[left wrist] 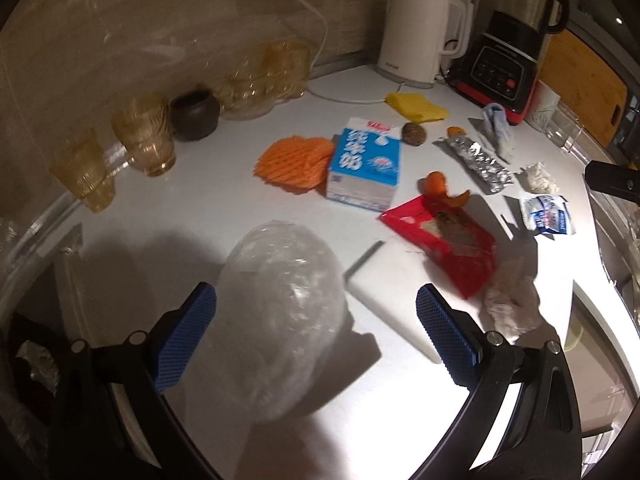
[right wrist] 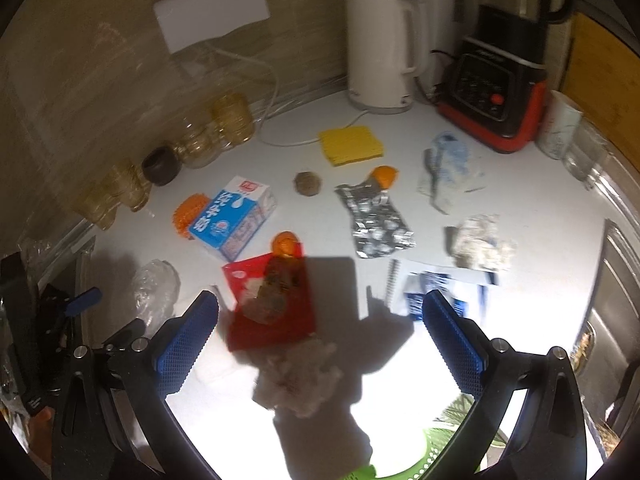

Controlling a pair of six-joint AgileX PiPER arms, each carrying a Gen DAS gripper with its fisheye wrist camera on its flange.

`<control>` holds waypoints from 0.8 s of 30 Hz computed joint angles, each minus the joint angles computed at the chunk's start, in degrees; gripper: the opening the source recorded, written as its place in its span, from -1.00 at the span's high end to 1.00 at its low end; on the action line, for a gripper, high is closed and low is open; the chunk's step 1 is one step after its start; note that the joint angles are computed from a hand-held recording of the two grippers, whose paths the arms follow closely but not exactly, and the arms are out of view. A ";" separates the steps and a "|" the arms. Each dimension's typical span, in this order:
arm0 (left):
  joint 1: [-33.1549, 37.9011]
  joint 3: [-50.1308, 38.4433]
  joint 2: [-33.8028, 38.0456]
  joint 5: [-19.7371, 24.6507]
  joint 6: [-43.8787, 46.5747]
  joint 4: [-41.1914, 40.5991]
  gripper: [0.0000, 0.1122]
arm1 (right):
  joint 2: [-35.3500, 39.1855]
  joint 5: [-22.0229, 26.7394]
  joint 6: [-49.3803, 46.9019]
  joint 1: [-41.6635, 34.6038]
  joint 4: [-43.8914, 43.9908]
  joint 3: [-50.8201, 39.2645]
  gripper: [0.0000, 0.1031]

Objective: Collect trash
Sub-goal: 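Reach the left gripper to the clear plastic bag and close on it, then grasp the blue-and-white milk carton with the right gripper while the left holds the bag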

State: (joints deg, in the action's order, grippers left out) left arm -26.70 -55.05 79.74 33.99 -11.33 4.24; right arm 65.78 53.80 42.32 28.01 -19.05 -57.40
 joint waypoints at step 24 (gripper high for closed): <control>3.89 0.67 5.01 -0.33 -10.16 5.18 0.71 | 39.41 -2.97 -3.18 -0.38 6.46 -31.05 -0.96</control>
State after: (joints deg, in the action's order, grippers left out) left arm -22.81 -54.38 84.75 33.65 -21.49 9.41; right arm 105.20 50.84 39.14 27.63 -12.60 -88.45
